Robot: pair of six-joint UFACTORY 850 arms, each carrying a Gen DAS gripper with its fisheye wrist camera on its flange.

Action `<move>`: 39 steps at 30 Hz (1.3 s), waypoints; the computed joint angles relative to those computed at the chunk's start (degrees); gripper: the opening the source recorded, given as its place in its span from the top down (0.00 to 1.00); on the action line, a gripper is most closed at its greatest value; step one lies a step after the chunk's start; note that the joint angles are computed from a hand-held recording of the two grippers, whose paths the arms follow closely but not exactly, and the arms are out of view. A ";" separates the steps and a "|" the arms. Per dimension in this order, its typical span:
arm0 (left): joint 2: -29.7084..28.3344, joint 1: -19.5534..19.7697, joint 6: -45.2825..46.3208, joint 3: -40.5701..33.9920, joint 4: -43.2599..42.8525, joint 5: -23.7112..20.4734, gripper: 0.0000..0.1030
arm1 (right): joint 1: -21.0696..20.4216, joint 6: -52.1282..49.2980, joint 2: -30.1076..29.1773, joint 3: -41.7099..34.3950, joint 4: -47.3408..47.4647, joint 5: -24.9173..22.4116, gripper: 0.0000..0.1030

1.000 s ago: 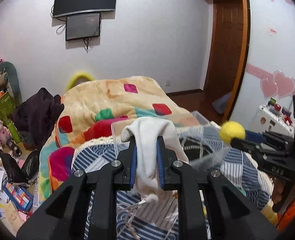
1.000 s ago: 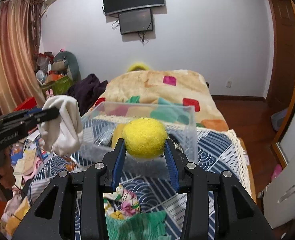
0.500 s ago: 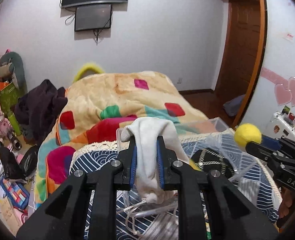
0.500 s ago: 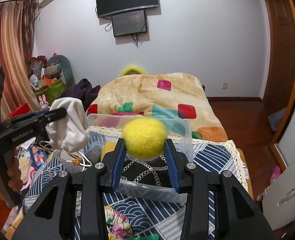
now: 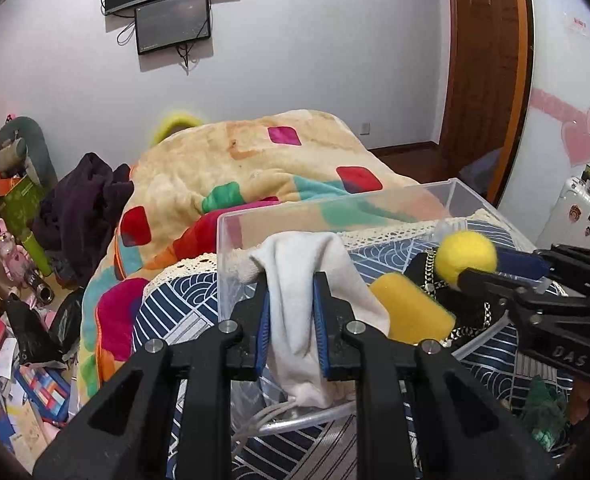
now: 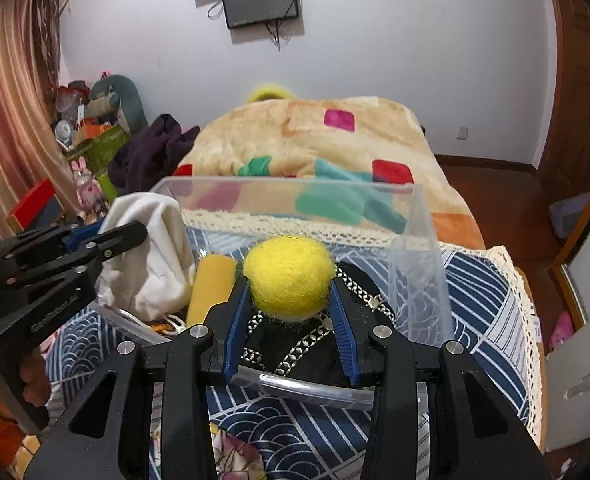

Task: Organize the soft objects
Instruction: 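Place the white cloth and yellow ball into the clear box and release, then grasp the floral cloth with the left tool while the right tool grasps the green knit sock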

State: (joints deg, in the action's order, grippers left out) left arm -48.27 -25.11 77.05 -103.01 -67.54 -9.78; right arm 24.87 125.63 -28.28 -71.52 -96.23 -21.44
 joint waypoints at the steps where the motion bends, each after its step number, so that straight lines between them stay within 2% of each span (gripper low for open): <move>1: -0.22 0.11 -3.08 -0.41 2.83 -0.69 0.82 | 0.01 -1.41 -0.11 -0.11 1.44 -0.04 0.64; 4: -0.96 0.58 -12.11 -1.89 10.66 -3.23 0.72 | 0.13 -4.08 -0.01 0.08 4.09 0.04 0.64; 7: -1.09 1.18 -13.03 -2.20 10.81 -5.85 0.68 | 0.16 -6.61 -0.19 -0.36 6.20 -0.27 0.63; 9: -0.63 1.29 -11.75 -1.52 9.86 -5.97 0.63 | 0.20 -8.48 -0.05 -0.51 7.73 -0.65 0.61; 15: 2.50 1.55 0.42 3.15 -0.61 -6.03 0.48 | 0.57 -4.47 1.99 1.92 4.28 -1.80 0.47; 18: 5.06 1.75 11.64 7.10 -11.54 -6.20 0.39 | 1.02 0.83 3.49 4.00 0.39 -2.90 0.40; 22: 8.35 1.77 25.44 12.02 -24.71 -6.00 0.31 | 1.57 3.62 5.19 5.88 -1.59 -3.69 0.39; 26: 10.92 1.97 32.23 16.03 -30.97 -7.12 0.10 | 2.84 4.81 6.75 7.68 -2.68 -5.81 0.31; 30: 12.43 2.02 30.12 18.89 -27.87 -8.41 0.08 | 4.67 4.31 7.82 9.49 -1.86 -8.55 0.29; 32: 12.83 1.89 28.14 20.09 -25.35 -8.71 0.08 | 5.10 4.89 8.16 10.40 -1.90 -7.89 0.28; 34: 13.09 1.70 26.93 21.25 -23.61 -8.66 0.08 | 5.46 5.65 8.11 11.02 -1.85 -7.18 0.22; 39: 13.10 1.35 23.90 23.42 -19.72 -8.66 0.08 | 6.51 1.51 6.90 11.41 2.72 -6.00 0.21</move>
State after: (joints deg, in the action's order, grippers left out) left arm -35.17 -23.77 100.95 -79.59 -87.27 -18.44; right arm 31.38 127.13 -21.38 -60.10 -93.52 -27.44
